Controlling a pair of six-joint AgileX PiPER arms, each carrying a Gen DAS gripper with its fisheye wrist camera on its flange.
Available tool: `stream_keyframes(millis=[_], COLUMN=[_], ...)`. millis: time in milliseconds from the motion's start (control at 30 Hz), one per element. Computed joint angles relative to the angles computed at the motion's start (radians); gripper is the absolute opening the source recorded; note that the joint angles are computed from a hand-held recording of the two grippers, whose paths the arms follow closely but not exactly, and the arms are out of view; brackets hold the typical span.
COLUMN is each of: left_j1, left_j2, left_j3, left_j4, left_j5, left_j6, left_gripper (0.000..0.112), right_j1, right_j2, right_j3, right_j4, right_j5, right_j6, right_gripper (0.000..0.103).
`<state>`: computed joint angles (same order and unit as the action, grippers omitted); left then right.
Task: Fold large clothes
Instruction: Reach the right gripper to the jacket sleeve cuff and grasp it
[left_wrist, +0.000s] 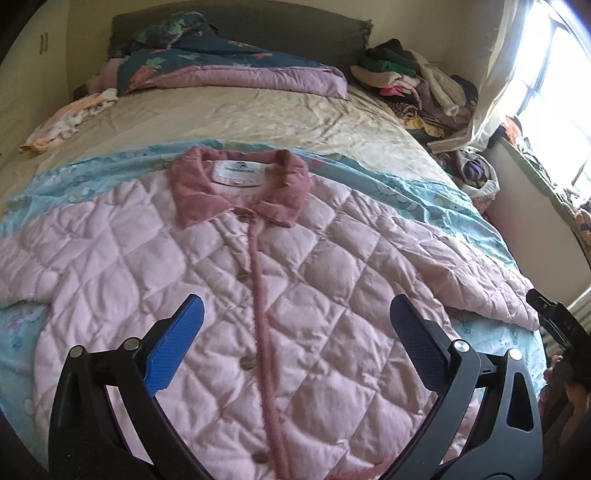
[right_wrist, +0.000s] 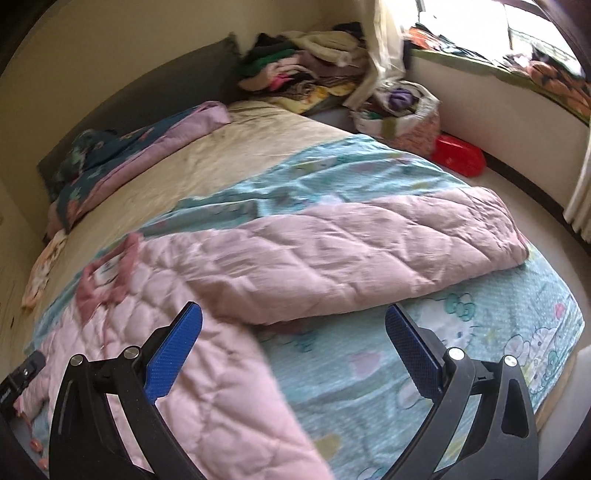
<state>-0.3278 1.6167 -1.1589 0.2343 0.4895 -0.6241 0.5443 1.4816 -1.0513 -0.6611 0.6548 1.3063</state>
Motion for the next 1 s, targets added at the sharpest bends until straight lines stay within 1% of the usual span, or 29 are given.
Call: stream_keyframes(millis=[267, 500, 667, 800, 933, 1000], left_j1=[-0.029, -0.043, -0.051, -0.058, -0.061, -0.059], left_j2=[0.135, 0.238, 0.288, 0.322, 0.356, 0.373], left_j3=[-0.122, -0.219, -0.264, -0.299, -0.331, -0.349], left_j4=[0.043, 0.026, 0.031, 0.04, 0.053, 0.046], left_j5=[0.029, 0.063, 0.079, 0.093, 0.102, 0.108], left_j6=[-0.026, 0.009, 0.007, 0.001, -0.009, -0.003], left_gripper=[0.095, 0.095, 0.095, 0.095, 0.095, 0.095], right_j1=[-0.189, -0.351, -0.471, -0.543, -0.639, -0.672], right_j2=[0.008, 0.057, 0.115, 0.157, 0.207, 0.234], right_j3=[0.076, 0.118, 0.134, 0.136, 0.126, 0.108], right_j4=[0.043, 0.121, 0.305, 0.34, 0.54, 0.576], right_j5=[-0.091, -0.186, -0.27, -0.306, -0.367, -0.372], right_j6=[-0.034, -0.088, -0.251, -0.274, -0.46, -0.486], right_gripper=[0.099, 0.099, 0.099, 0.099, 0.099, 0.099])
